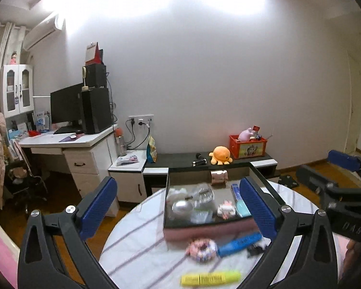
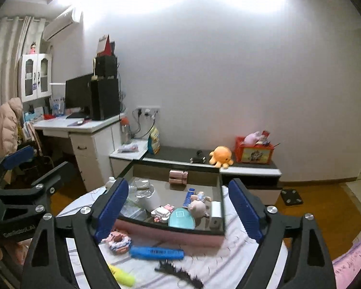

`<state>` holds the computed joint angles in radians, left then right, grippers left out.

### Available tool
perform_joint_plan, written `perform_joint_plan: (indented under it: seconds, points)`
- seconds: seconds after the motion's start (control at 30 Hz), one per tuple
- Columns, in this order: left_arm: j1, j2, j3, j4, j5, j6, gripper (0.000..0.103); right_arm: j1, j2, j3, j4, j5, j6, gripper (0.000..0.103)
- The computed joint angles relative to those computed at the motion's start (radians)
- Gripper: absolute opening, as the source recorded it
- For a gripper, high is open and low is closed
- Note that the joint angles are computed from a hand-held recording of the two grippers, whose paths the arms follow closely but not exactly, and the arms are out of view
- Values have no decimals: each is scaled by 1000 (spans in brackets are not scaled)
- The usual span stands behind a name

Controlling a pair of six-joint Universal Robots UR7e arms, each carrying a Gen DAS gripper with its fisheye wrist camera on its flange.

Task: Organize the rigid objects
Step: 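Withdraw both tools from the pink box toward the remaining items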

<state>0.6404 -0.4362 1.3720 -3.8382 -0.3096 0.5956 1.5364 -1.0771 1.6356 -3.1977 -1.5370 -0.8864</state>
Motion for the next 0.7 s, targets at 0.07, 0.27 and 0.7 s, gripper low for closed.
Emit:
perform_joint_plan:
  seconds: [0.07, 0.27, 0.7]
  points:
    - [-30, -12, 44, -53, 15, 12, 103, -6, -47, 64, -38, 13, 10, 88]
    - [-102, -22, 111, -167, 64, 92, 103, -30, -170, 224, -82, 74, 26, 88]
    - [-177, 6, 99, -430, 75, 321, 103, -50, -288, 367, -190, 106, 4, 88]
